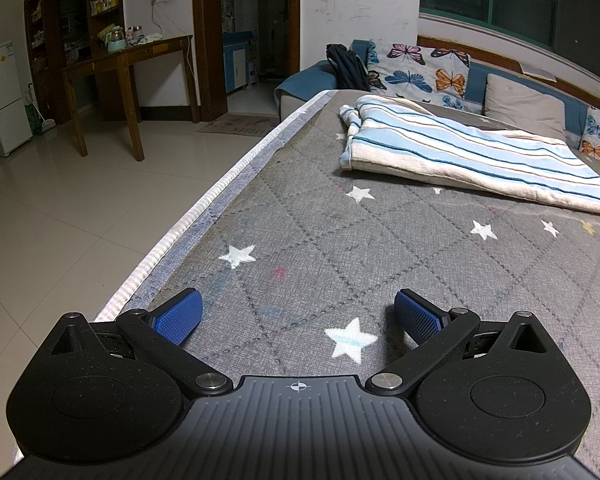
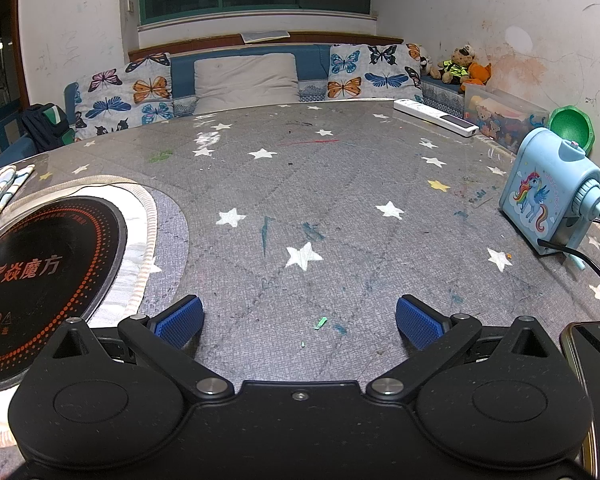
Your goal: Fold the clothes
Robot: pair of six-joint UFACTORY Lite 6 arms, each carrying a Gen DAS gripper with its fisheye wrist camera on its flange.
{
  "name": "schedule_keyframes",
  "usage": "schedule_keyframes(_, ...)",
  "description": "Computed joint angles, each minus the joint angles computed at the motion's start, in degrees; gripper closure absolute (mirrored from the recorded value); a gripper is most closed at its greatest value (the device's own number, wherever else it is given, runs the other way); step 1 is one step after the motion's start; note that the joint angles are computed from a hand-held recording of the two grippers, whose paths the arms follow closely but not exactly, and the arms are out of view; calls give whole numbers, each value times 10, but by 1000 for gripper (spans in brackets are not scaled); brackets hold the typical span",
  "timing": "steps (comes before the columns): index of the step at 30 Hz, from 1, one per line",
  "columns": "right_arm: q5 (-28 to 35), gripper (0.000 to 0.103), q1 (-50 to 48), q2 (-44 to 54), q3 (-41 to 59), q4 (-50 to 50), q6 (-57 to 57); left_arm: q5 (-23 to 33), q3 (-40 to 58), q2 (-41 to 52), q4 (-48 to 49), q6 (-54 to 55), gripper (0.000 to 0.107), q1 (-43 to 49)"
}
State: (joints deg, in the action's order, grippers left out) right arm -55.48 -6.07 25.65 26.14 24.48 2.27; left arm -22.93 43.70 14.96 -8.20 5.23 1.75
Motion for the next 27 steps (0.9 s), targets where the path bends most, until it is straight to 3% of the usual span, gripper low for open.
schedule_keyframes(27, 0, 0, 0, 1, 0, 0, 0, 0, 1, 1, -2, 1, 4, -1)
